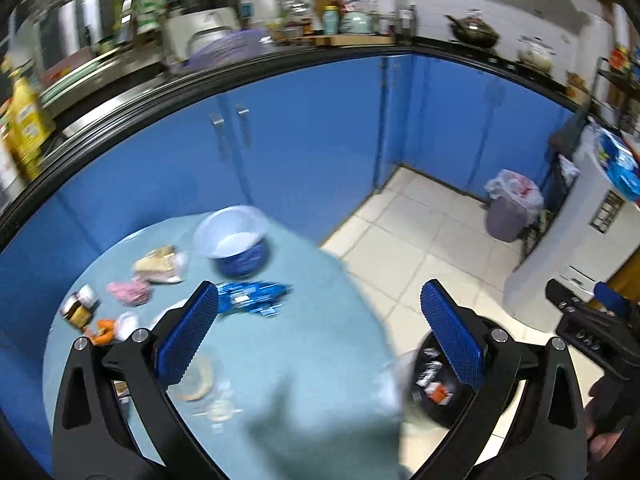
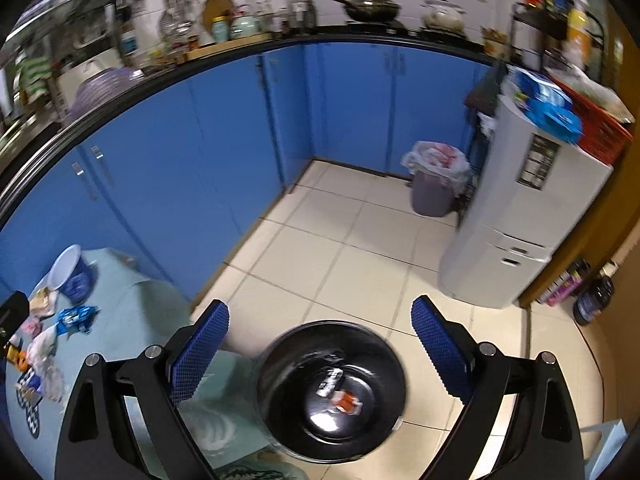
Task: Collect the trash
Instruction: 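Move the left tool to the cardboard box while the right tool approaches the clear lid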
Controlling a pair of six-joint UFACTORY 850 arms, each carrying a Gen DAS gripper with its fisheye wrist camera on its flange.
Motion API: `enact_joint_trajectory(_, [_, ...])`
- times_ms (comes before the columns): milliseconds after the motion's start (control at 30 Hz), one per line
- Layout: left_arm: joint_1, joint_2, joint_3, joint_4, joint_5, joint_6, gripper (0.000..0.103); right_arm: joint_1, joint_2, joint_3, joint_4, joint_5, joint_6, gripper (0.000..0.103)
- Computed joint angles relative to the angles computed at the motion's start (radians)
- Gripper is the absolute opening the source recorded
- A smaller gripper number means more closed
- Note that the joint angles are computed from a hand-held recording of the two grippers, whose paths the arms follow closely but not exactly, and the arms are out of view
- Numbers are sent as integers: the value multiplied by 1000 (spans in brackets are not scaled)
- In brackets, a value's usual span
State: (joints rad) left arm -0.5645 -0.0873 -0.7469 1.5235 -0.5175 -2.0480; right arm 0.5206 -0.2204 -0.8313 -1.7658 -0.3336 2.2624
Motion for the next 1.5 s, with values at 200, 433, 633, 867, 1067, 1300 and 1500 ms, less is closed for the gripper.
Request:
enact_joint_trajectory(200, [110,88,138,-50,3,12,99,106,-76,-83,25,46,-70,90])
enact_joint_trajectory(433, [293,155,285,-34,92,-35,100,235,-201,-204,166,75,-287,90])
enact_joint_trajectory(633, [377,144,336,55,160,-75,100,300,-279,-275,388,81,-540,90])
enact_joint_trajectory(867, [423,55,320,190,202,-153,100,338,-336,-337,581,58,-737,90])
enact_joint_trajectory(1067, [485,22,313,315,236,-259,100,357,-361,-369,644,45,-811,90])
enact_joint_trajectory(1300, [559,46,345,443,240,-384,99,383,-400,-421,712,61,-902,90])
enact_joint_trajectory(1500, [623,71,374,569,253,-500,99,401,-425,-454,757,106,-982,90])
